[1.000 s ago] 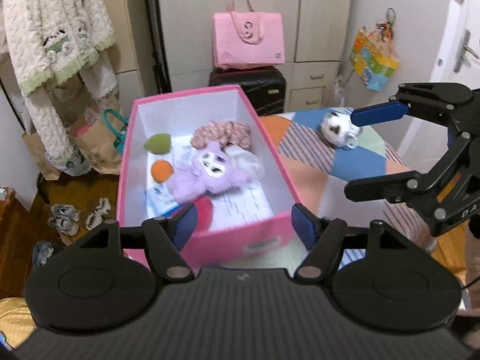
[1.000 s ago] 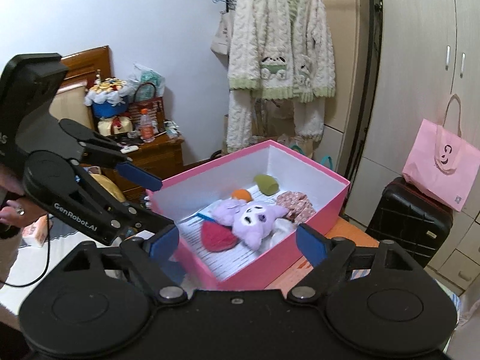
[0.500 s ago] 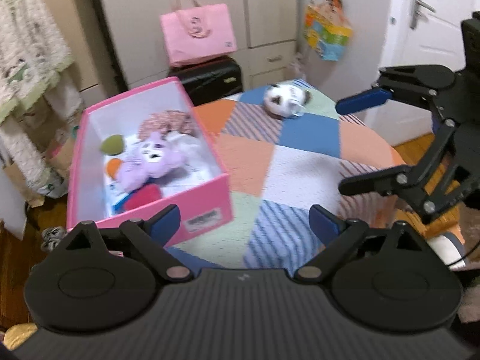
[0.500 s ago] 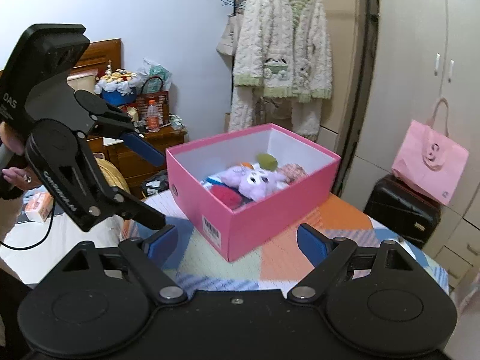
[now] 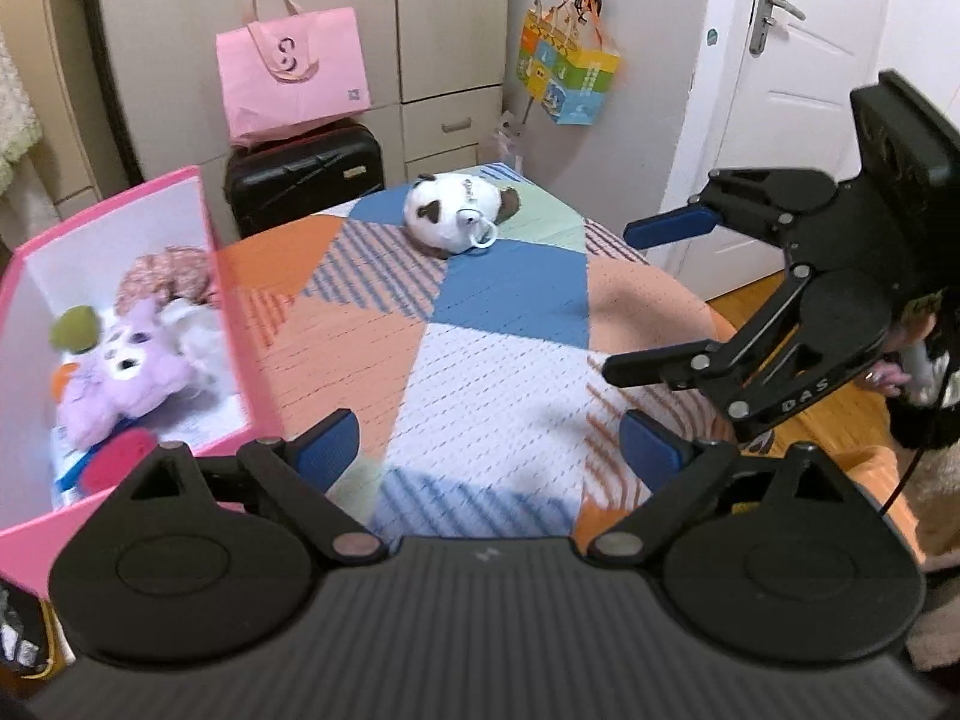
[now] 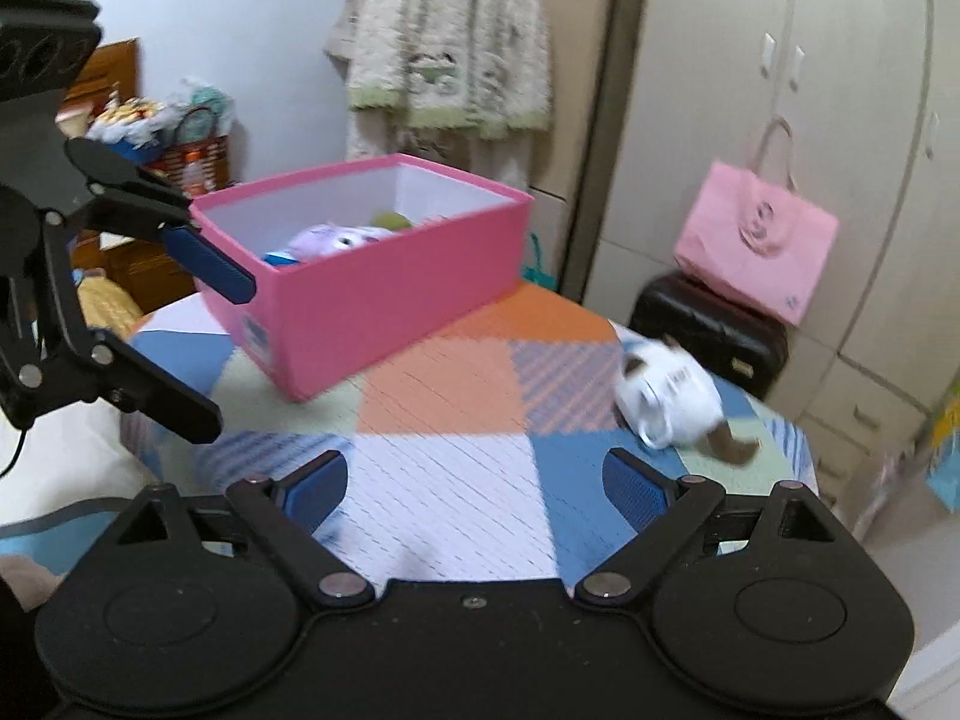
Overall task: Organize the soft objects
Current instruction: 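Withdraw both grippers from the box toward the white-and-brown plush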
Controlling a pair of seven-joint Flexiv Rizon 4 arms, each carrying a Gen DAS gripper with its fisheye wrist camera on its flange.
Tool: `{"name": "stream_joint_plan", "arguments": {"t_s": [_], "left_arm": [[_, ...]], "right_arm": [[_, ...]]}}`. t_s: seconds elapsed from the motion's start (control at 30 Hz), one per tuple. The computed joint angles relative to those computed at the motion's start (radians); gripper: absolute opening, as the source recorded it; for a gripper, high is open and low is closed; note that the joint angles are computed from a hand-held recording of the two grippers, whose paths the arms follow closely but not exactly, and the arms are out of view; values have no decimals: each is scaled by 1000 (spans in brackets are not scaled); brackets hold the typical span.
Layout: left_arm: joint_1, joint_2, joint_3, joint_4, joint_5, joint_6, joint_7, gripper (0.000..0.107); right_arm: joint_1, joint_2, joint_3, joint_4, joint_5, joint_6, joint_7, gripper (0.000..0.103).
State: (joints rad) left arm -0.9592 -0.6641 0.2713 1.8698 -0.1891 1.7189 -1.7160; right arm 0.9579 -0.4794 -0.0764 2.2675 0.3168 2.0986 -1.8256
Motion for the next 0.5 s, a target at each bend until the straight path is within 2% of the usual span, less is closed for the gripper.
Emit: {"name": "stream_joint_plan", "arguments": {"t_s": [0.07, 0.1, 0.17, 0.2, 0.23, 0.3, 0.33, 0.5], "left_arm": [[28, -26, -29, -28, 0, 22, 3, 94], [8, -46, -5, -45, -8, 36, 1, 94], [-76, -99, 97, -85, -45, 55, 6, 94], [-119, -131, 150, -105, -72, 60, 9, 94], [-136, -153, 174, -123, -96, 61, 15, 94], [-136, -183, 180, -150, -136, 63, 25, 94], [-124, -195, 169, -163, -150, 68, 30, 94], [-95, -264, 148, -228, -227, 104, 54, 94]], "right_arm": [[-68, -33, 43, -7, -27, 37, 30, 94], [-105, -55, 66, -11, -45, 70, 43, 94], [-140, -101, 81, -26, -57, 123, 50, 94], [-127, -123, 59, -38, -43, 141, 47, 94], [-86, -147, 23, -61, 24, 154, 25, 94], [-5, -182, -61, -105, 127, 137, -19, 94], [2, -192, -77, -117, 137, 126, -32, 94], [-114, -230, -12, -162, 50, 135, 3, 94]]}}
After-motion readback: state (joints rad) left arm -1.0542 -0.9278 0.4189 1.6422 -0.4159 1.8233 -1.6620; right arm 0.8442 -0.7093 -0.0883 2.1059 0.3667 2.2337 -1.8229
